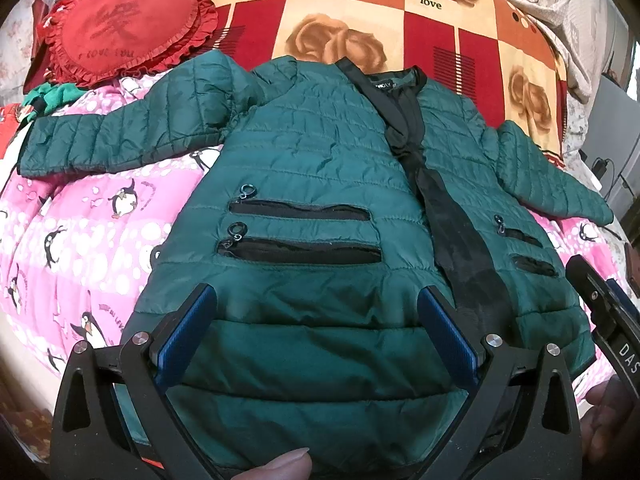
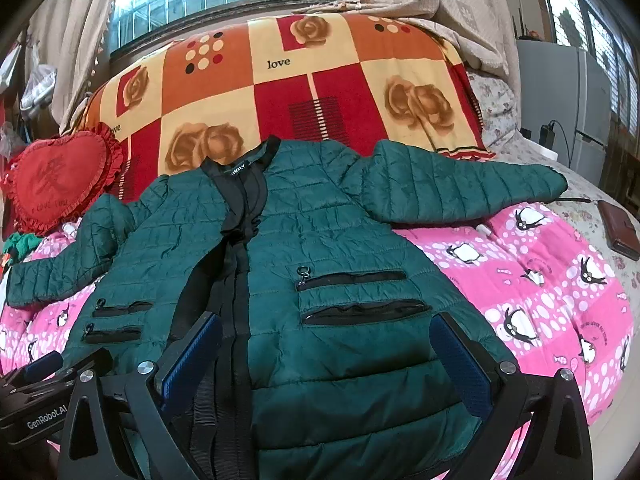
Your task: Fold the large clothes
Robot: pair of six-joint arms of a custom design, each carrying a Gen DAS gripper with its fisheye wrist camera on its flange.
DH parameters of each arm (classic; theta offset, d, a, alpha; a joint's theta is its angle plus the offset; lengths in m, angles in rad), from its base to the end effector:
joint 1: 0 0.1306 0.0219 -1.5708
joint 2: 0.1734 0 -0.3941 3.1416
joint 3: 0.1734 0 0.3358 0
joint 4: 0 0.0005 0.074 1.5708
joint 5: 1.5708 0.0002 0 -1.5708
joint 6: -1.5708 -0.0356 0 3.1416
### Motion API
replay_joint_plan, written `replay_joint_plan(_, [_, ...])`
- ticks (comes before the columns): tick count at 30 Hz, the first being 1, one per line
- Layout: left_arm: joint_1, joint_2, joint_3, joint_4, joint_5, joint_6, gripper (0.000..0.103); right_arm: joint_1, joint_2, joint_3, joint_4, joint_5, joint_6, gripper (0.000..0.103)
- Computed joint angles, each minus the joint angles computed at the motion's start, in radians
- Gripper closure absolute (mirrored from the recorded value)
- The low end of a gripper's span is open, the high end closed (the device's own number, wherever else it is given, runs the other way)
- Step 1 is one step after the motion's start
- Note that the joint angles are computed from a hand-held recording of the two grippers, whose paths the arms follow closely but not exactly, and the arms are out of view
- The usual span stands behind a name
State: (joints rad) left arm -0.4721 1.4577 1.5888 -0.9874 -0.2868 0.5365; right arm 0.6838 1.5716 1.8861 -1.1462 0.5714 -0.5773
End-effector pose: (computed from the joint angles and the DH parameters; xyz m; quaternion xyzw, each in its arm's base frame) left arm 0.4045 -0.1958 0.4861 -0.0798 0.9252 -0.0500 0.3677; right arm 0.3841 0.2875 0.5457 0.0540 0.8988 -0.0080 0.4349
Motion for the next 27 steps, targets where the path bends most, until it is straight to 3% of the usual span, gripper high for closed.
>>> replay_joint_plan(27, [0.033, 0.0, -0.002, -0.006, 0.077, 0.021, 0.002, -0.007, -0.007, -0.018, 0.012, -0.006, -0.003, 0.0])
